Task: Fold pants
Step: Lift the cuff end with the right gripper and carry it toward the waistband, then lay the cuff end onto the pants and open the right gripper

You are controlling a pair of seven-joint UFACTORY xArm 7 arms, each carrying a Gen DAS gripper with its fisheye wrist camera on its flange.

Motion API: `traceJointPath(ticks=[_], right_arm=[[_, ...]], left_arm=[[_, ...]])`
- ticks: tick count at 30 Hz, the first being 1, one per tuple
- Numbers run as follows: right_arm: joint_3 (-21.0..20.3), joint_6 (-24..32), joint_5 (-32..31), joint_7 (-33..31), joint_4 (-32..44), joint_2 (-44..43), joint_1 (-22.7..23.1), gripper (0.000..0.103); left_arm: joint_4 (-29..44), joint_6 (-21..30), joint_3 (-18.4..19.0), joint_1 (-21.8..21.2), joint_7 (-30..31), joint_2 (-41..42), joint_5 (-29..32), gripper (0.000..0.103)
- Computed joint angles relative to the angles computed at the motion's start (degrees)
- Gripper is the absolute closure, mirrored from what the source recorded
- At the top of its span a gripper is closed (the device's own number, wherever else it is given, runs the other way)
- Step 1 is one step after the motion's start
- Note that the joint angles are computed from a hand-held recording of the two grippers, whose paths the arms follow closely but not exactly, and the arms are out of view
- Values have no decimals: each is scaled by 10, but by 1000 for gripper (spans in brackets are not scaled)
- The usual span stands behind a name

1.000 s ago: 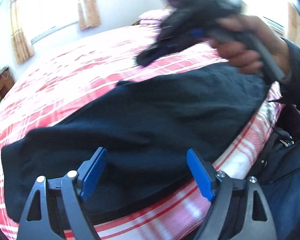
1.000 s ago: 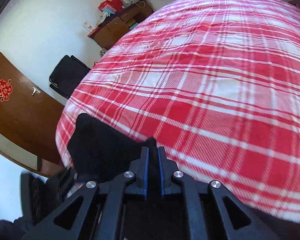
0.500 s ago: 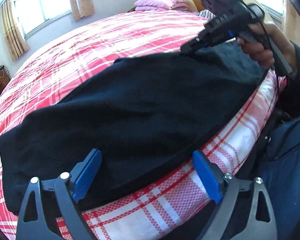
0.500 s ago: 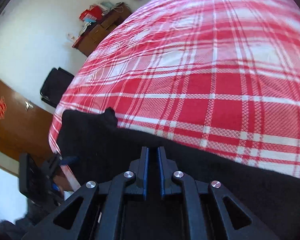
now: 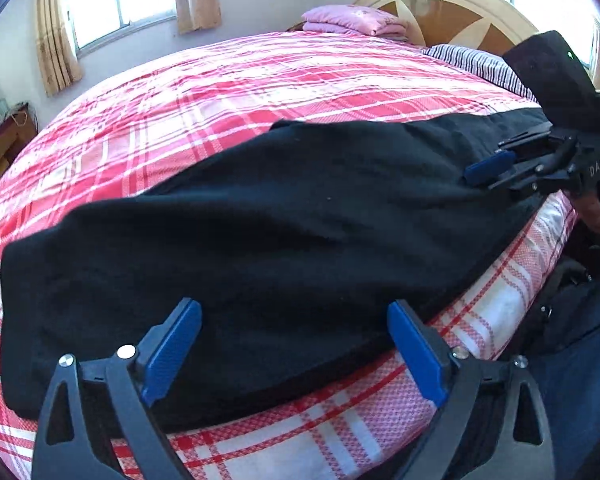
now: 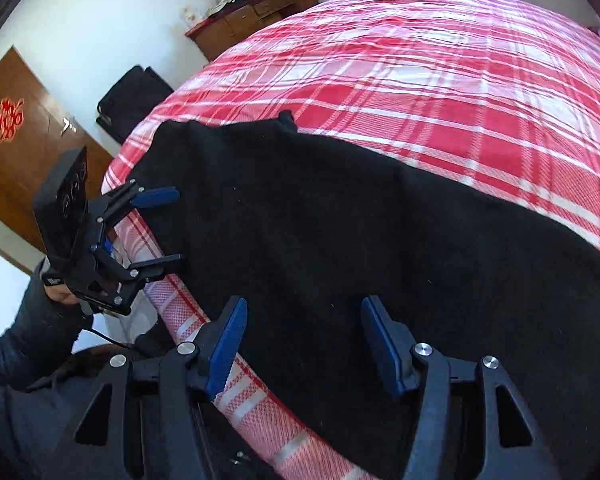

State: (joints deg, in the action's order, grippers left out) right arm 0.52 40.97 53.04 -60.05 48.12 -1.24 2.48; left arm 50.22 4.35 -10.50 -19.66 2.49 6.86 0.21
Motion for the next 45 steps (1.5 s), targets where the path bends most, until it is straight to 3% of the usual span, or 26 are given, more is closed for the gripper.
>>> traceJointPath(ticks=[2, 4, 7, 10, 14, 17, 20, 21, 23, 27, 30, 34, 38, 40, 45], right_arm=[[-4, -20, 16, -13, -19, -25, -3, 42], [-16, -45, 27, -33, -37, -54, -6, 42], [-51, -36, 44, -43, -35, -77, -25, 42], [-96, -44, 49, -40, -34, -110, -62, 42], [-162, -54, 40, -18, -23, -138, -131, 42], [-211, -73, 27, 16, -18, -151, -190, 42], [-252, -79, 14, 31, -12, -152, -235, 42], [-260, -82, 4, 36, -13, -148, -250, 48], [-267, -94, -30, 41, -22, -140, -277, 64], [-289, -58, -16, -4, -18, -110, -294, 76], [-276, -23, 3, -30, -9, -96, -305, 77], [-242, -44, 3, -41, -30, -98, -311, 77], [-239, -51, 31, -67, -36, -100, -307, 77], [-237, -54, 36, -81, -41, -105, -306, 97], [-242, -65, 46, -82, -42, -121, -310, 99]], left_arm=[[-3, -10, -23, 16, 21, -7, -36, 7], [4, -19, -8, -3, -3, -4, -25, 7], [25, -33, 10, -30, -46, 7, 11, 7], [57, -25, -44, -2, 4, 26, -30, 7], [115, -9, -9, -54, -22, 76, 12, 7], [159, 10, -15, -59, -29, 114, 11, 6], [175, 16, 7, -83, -60, 126, 22, 7], [184, 20, 16, -91, -74, 133, 26, 7], [183, 21, 10, -84, -86, 136, 20, 7], [183, 27, 23, -94, -117, 138, 30, 7], [178, 24, 20, -91, -124, 135, 37, 7], [175, 25, 22, -90, -128, 136, 49, 7], [173, 24, 29, -95, -132, 135, 62, 7], [174, 24, 30, -96, -136, 136, 66, 7], [175, 24, 26, -91, -136, 136, 68, 6]])
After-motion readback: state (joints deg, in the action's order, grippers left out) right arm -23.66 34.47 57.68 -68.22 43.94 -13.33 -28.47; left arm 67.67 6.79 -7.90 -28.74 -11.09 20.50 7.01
